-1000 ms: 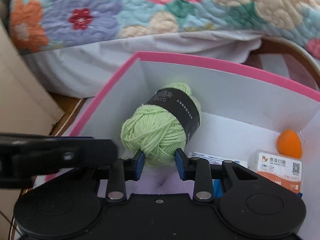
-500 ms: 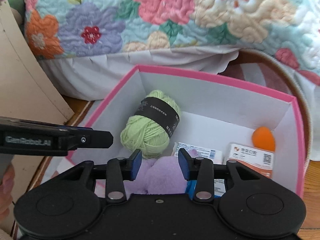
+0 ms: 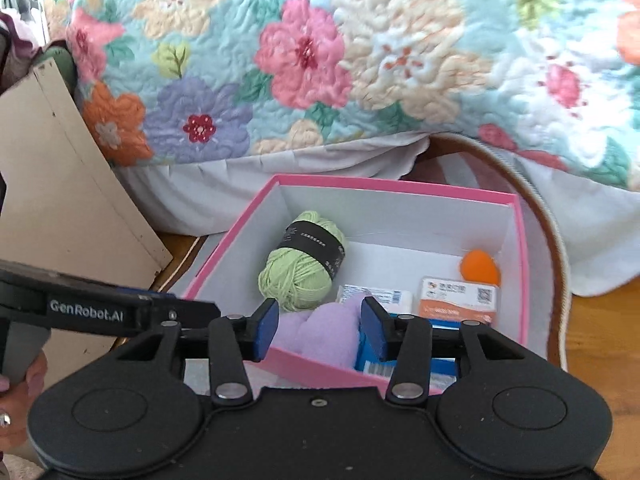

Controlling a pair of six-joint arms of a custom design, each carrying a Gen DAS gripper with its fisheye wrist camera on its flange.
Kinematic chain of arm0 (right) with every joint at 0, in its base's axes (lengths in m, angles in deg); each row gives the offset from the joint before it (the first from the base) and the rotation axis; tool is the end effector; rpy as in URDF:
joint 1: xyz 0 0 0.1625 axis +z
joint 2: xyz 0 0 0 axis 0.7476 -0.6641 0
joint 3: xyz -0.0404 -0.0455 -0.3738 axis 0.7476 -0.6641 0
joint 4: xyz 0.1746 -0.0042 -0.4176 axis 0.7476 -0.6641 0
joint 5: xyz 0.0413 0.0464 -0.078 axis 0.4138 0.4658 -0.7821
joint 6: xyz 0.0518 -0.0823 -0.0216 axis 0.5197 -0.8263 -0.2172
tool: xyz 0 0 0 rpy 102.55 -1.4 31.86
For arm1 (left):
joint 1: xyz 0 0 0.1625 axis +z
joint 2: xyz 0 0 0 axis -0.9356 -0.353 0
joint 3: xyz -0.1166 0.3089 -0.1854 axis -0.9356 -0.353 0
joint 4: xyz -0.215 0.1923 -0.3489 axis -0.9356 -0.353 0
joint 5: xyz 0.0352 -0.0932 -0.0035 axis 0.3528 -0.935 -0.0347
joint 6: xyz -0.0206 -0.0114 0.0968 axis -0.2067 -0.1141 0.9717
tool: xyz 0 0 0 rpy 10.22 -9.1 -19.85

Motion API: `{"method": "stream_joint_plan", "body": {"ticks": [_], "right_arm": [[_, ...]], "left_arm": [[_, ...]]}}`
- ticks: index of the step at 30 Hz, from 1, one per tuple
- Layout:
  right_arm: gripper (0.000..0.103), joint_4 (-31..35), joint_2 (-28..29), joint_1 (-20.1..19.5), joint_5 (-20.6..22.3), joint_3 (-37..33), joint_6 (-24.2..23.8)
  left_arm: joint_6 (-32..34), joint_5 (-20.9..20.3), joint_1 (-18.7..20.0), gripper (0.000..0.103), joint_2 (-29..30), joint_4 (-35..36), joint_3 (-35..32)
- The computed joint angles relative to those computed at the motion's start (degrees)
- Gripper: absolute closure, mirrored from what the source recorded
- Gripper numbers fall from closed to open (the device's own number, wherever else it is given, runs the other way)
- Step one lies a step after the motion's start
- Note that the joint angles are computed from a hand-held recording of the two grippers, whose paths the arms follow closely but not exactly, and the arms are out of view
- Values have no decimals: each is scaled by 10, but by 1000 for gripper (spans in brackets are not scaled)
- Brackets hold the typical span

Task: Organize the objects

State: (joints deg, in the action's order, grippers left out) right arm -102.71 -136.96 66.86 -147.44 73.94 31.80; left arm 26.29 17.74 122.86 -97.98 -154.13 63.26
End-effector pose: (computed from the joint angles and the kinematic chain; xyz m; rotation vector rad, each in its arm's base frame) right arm 0.3474 -0.5649 0.1842 0.3426 -2.4530 0.9687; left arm -0.2439 -0.6413 0.3093 0.4699 2.6319 -0.5439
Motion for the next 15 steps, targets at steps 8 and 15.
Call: {"method": "stream_joint_plan", "body": {"ticks": [8,15], "right_arm": [[46,4,-33,37,-45,30,-15],[42,36,-65,61,-58,48,10]], "left_arm": [[-4,30,-44,35,-36,18,24],[-23,52,-71,30,-70,46,43]]}}
